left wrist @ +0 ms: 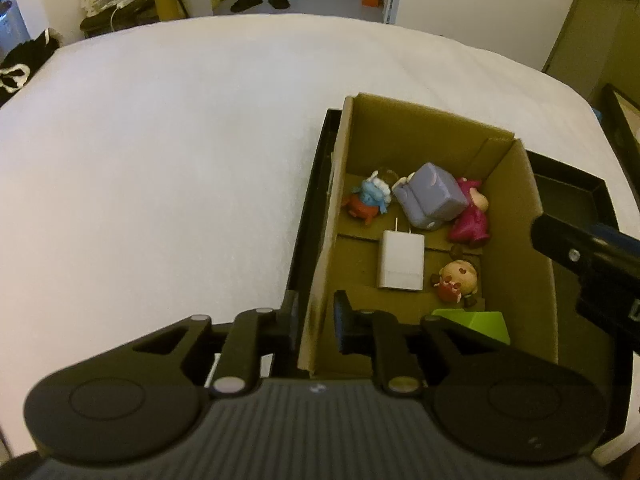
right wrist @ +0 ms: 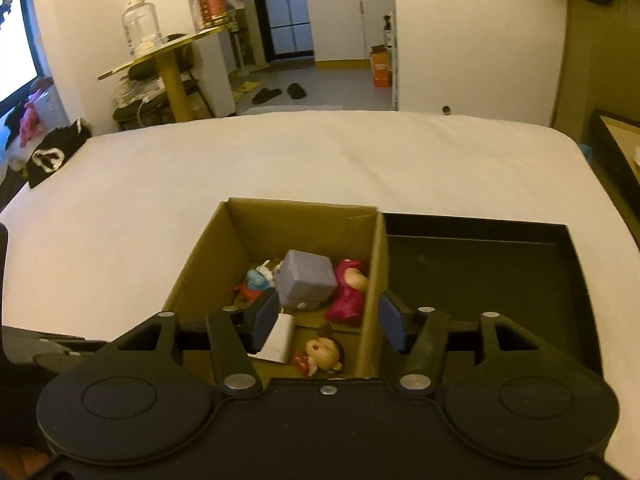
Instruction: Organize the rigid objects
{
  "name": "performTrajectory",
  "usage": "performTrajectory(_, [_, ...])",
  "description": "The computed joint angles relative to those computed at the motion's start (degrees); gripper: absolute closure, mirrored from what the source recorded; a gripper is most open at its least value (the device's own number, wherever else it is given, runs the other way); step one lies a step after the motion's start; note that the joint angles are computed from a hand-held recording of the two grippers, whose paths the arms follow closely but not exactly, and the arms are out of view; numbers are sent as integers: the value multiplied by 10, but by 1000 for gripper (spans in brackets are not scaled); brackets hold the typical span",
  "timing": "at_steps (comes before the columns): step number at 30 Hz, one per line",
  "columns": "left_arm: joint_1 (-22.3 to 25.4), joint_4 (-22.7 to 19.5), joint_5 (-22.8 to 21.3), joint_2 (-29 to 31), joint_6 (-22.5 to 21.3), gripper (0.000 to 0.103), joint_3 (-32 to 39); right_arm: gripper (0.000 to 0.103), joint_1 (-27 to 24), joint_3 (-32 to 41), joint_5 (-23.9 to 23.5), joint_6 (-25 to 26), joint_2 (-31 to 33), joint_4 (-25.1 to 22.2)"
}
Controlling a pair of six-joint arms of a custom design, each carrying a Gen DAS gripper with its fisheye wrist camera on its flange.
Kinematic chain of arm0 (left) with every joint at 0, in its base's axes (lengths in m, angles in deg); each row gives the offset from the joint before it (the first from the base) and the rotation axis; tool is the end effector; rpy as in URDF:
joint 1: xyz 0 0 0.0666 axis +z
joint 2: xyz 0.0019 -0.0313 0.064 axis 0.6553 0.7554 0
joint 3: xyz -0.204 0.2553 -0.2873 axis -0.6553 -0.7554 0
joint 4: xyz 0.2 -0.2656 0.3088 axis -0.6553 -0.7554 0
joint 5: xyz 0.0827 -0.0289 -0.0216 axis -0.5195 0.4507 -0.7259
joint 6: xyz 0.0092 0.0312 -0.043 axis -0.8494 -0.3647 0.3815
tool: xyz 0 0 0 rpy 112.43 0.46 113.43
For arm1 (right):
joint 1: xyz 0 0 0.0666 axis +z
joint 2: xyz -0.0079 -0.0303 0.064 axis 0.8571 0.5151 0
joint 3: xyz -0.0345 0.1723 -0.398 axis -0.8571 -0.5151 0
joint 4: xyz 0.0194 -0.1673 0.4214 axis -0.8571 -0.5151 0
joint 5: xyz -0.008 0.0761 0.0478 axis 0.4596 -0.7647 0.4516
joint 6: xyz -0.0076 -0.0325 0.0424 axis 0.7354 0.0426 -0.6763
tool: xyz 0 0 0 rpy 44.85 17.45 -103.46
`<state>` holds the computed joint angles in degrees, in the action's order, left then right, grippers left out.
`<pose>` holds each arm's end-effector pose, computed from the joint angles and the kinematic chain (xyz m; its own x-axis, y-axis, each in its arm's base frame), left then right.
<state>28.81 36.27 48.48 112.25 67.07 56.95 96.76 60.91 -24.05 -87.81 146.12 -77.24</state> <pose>0.3597 -0.0728 0.3484 -0.8743 -0.0883 -0.4774 -0.0953 0.9954 -0.0097 0.3588 0.2645 0.3582 -0.6953 -0.0079 -0.7187 -0.1375 0.9829 0.1223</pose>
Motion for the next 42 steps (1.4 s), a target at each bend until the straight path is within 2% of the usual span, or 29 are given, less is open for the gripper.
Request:
performTrajectory(2, [-1, -5, -3, -4, -2, 78, 4, 36, 0, -5, 12, -16, -11, -6])
performTrajectory(6, [-4, -17, -11, -19, -2, 64, 9, 34, -5, -16, 14, -41, -34, -9])
performTrajectory(9, [-11, -26, -13, -32, -2, 50, 11, 30, -8, -22, 15, -54, -50, -17])
performTrajectory(11, [-17, -35, -18, -41, 2, 44, 14, 23, -8, -28, 23, -62, -62, -24])
performTrajectory(15, [-32, -45, -27, -59, 10, 36, 15, 18, -9, -39, 30, -73, -85, -35])
performTrajectory(23, [-57, -74, -34, -88, 13, 27, 22, 5, -3, -55, 47, -101, -136, -62])
performTrajectory(26, [-64, -86, -32, -102, 8, 24, 26, 0, -5, -56, 35, -122, -154, -75])
performTrajectory(30, [-73, -102, -35, -121, 0, 18, 32, 0, 5, -53, 47, -131, -175, -92])
performTrajectory(36, [-88, -131, -22, -150, -12, 16, 39, 0, 23, -55, 60, -147, -207, -118])
performTrajectory(42, [-112, -147, -39, -182, -21, 15, 39, 0, 46, -55, 89, -164, -235, -156])
